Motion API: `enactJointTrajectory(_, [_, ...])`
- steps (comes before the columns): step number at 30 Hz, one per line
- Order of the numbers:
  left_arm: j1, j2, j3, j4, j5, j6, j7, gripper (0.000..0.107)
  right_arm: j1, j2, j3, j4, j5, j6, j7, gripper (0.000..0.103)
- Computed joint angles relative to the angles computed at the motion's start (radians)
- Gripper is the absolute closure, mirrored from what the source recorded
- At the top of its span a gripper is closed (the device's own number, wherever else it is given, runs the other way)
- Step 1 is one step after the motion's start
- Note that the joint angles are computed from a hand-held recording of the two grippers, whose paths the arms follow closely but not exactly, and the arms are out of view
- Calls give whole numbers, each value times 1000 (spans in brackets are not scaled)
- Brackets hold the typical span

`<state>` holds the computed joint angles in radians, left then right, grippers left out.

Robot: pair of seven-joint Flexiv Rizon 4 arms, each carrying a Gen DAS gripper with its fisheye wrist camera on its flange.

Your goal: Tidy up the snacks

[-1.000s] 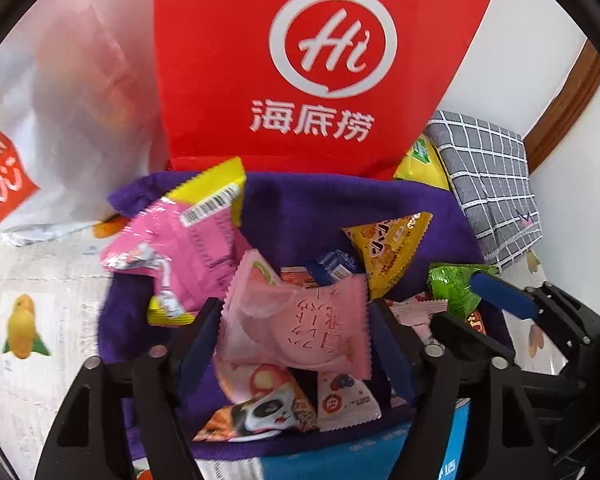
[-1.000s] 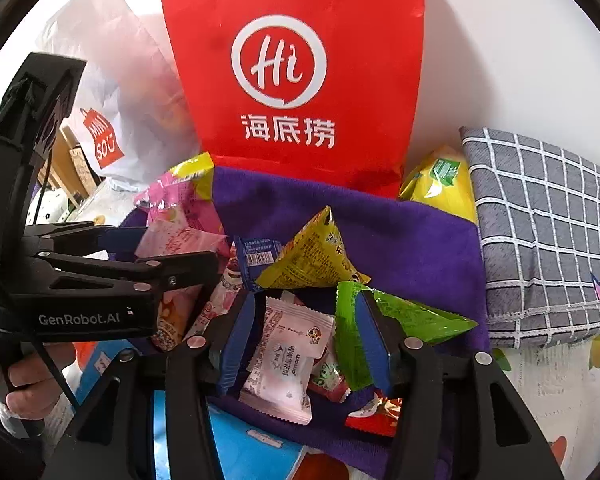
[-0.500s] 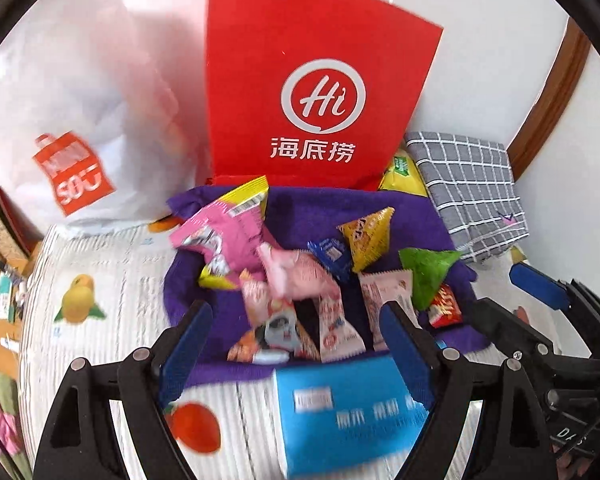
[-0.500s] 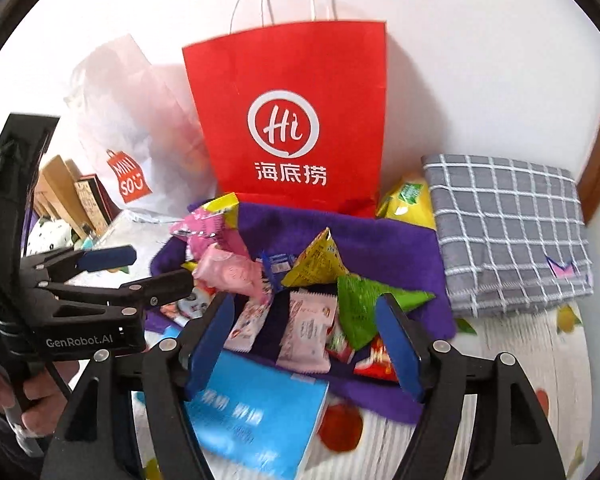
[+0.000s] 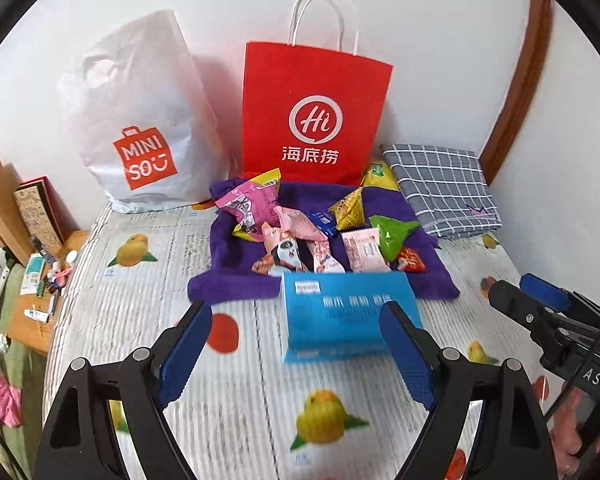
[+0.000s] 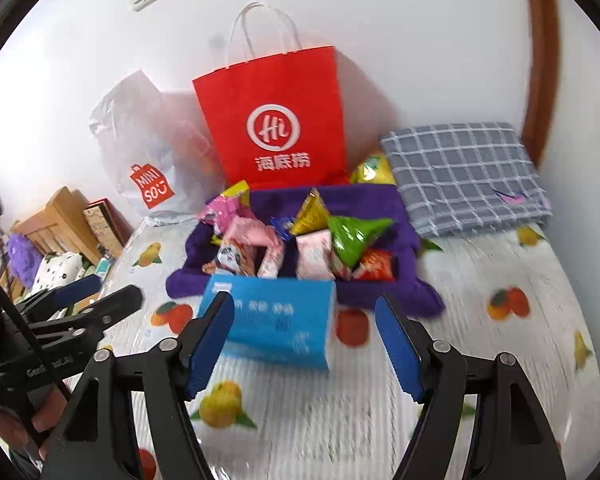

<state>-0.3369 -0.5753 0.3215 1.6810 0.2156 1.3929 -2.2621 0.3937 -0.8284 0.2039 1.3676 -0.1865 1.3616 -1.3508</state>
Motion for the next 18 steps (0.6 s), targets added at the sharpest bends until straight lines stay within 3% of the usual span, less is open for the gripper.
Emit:
enactJointTrajectory(2, [-41, 18, 34, 35, 27, 33, -41, 22, 26, 48, -50, 91, -6, 69, 30, 26])
enactJointTrajectory(4, [-78, 29, 64, 53, 49, 44, -70, 18, 46, 90, -86, 172, -15, 135, 60, 19])
enactJointTrajectory(5, [-115, 35, 96, 59, 72, 42, -96, 17, 56, 107, -103, 207, -22, 165, 75, 12])
enactJointTrajectory(10, [-282, 49, 246, 49, 221, -20, -268, 14, 187, 182, -285, 374, -59, 305, 169, 7])
enactJointTrajectory(18, [-391, 111, 290, 62, 413, -93, -472, 14, 279, 258, -401, 541, -40, 411, 190, 6])
